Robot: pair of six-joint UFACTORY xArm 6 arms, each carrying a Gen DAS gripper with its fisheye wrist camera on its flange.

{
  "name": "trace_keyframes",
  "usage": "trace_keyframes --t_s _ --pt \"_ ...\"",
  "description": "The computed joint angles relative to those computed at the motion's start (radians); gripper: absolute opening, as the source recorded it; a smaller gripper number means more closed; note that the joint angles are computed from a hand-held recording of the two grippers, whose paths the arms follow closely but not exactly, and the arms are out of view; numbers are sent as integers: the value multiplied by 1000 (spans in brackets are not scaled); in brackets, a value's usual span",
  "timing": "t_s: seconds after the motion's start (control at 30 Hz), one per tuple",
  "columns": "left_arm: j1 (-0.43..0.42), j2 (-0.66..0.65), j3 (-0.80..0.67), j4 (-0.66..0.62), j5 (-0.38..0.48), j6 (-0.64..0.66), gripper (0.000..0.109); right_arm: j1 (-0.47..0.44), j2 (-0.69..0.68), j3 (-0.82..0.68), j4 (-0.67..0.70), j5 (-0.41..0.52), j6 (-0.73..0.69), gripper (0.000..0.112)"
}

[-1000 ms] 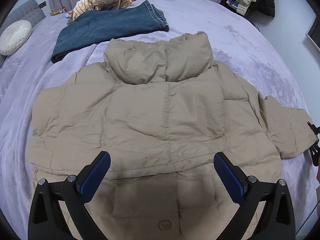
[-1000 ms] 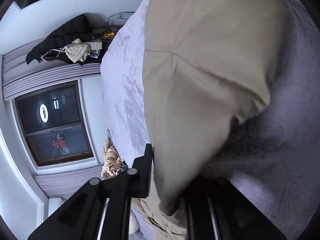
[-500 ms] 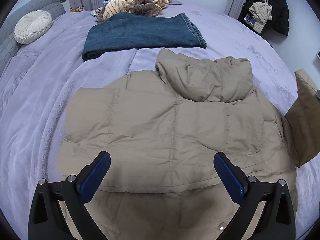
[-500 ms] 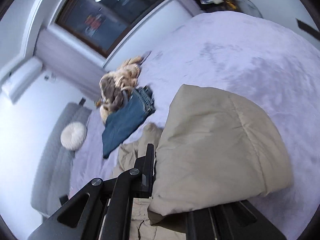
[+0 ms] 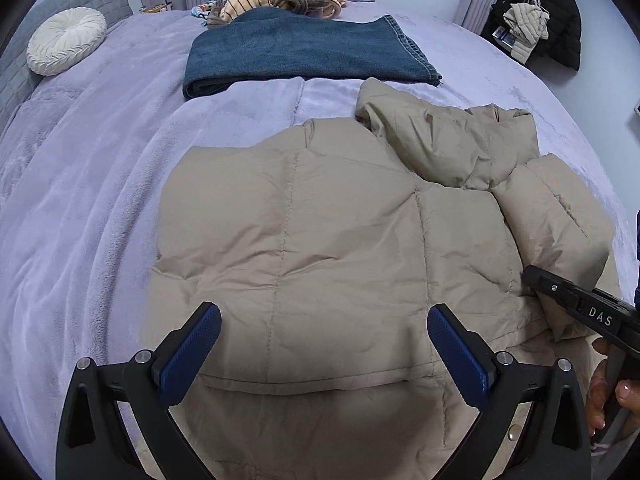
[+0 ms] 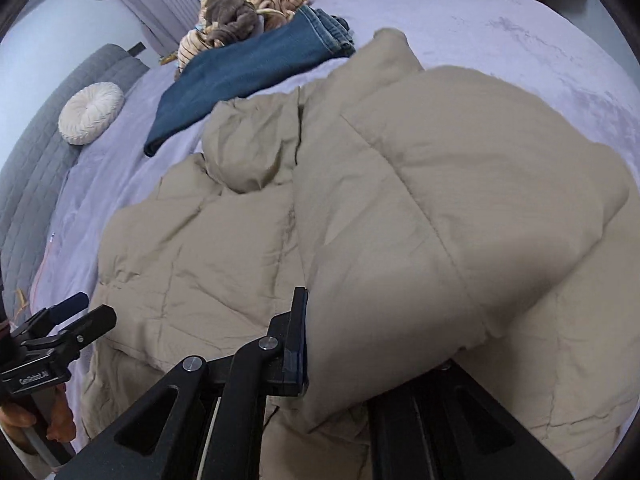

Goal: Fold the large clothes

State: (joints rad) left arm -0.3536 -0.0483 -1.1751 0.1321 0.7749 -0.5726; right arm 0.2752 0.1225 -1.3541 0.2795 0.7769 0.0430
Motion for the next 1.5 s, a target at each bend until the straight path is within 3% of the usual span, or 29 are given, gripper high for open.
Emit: trace_keyframes --t_s 0.03,0.1,0.13,0.37,0.4,0.43,0.47,0.5,0.63,0.77,0.83,0.87,0.9,1.0,1.13,1.23,1.3,1.37,1.4,1.43,1.5 --pt "-1 6 -4 -14 -8 5 103 0 2 -3 -9 14 7 25" --pt "-2 9 -5 -44 -26 15 103 -7 -3 -14 33 51 -5 74" --pt "0 8 -2 -61 -38 24 103 -14 -18 -12 64 61 -11 81" --pt "45 -12 22 -179 -94 107 103 -122 -169 129 133 -67 180 81" --pt "52 -16 28 -205 -101 129 103 -136 -164 127 147 -79 201 74" --pt "61 -23 37 -238 -111 153 103 -151 -152 118 160 -90 220 60" --pt "69 -31 48 -280 -123 183 102 -158 -135 98 179 -87 209 25" --pt "78 -39 57 -320 -130 212 97 -158 -112 69 209 -77 176 14" --pt "117 -72 98 -515 -155 319 94 -73 -42 -46 230 -65 30 13" --pt "144 -95 120 -730 -174 426 94 27 9 -124 244 27 -90 17" --pt "152 -90 113 -824 -160 487 94 73 47 -165 193 95 -90 44" --pt "154 -81 103 -865 -148 512 94 92 63 -177 173 130 -87 71" --pt "154 -74 96 -897 -140 533 94 102 59 -165 177 137 -91 74" --pt "146 -38 67 -974 -115 588 94 94 -5 -82 202 139 -119 74" --pt "125 24 24 -1030 -93 616 94 -1 -189 123 160 123 -88 71" --pt "93 97 -33 -1002 -78 601 94 -103 -291 223 105 152 -56 51" --pt "71 153 -81 -940 -75 556 93 -164 -315 252 72 179 -29 30" --pt "47 190 -117 -885 -90 519 58 -223 -338 293 87 176 -21 20" --pt "44 213 -148 -865 -64 506 17 -243 -342 309 86 163 -16 17" --pt "41 228 -167 -850 -57 493 11 -256 -343 319 80 151 -12 16" --pt "21 198 -147 -793 -124 461 10 -262 -326 319 57 123 -2 9"
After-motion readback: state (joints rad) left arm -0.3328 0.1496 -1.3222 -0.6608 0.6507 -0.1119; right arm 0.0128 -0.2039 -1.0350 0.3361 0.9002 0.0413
